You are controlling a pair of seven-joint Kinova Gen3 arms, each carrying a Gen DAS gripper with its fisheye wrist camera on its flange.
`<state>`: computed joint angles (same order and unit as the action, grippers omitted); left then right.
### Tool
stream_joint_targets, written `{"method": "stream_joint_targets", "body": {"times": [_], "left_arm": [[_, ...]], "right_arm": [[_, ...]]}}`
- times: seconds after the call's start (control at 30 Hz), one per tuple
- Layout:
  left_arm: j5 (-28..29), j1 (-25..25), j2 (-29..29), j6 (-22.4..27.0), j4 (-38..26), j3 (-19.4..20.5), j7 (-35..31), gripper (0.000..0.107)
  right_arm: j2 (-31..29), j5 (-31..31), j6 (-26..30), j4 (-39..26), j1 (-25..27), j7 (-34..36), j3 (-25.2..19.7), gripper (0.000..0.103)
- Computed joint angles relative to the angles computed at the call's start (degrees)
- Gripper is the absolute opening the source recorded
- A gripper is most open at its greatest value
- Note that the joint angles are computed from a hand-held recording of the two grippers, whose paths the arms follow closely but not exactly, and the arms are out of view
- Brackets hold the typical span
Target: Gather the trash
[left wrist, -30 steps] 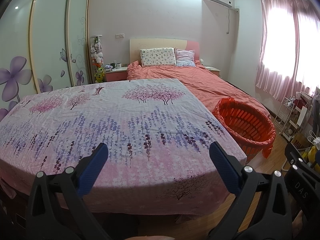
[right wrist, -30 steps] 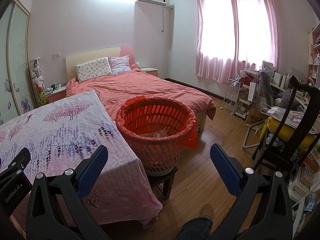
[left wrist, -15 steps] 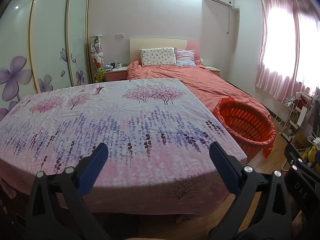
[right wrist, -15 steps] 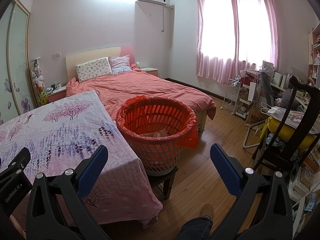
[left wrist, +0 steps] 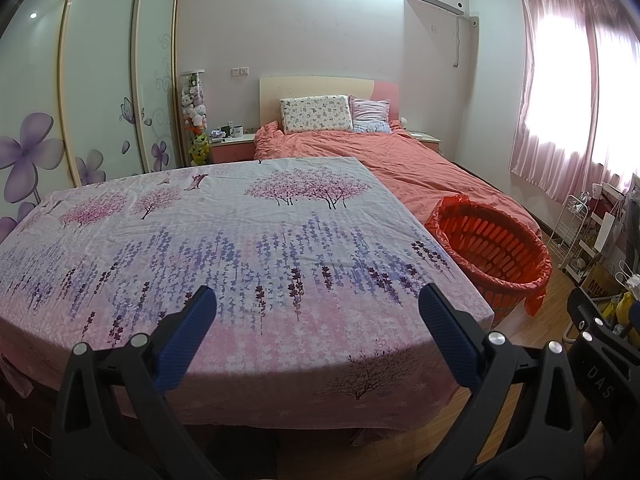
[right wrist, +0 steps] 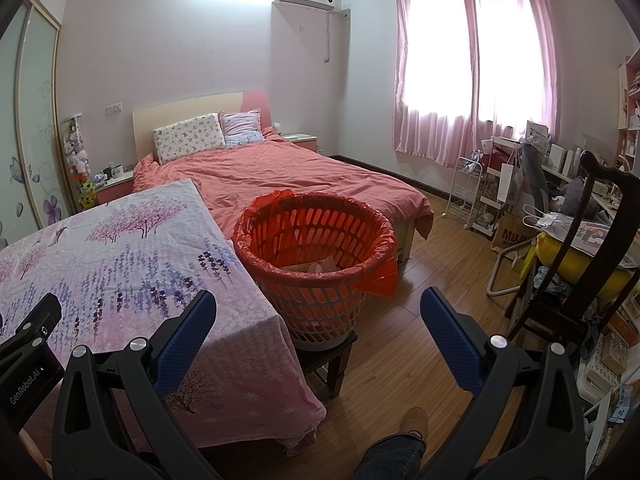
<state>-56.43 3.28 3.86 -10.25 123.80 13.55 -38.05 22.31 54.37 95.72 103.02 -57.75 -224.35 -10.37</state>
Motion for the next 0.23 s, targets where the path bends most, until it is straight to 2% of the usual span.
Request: {"method": "stream_joint_targets", "body": {"times": [0.23], "left_arm": [[-0.8, -0.1, 0.1, -0.2, 0.1, -0.1, 0.6, 0.099]], "right_arm": [[0.0, 0.0, 0.0, -0.1, 0.0, 0.1, 0.0, 0.101]]}}
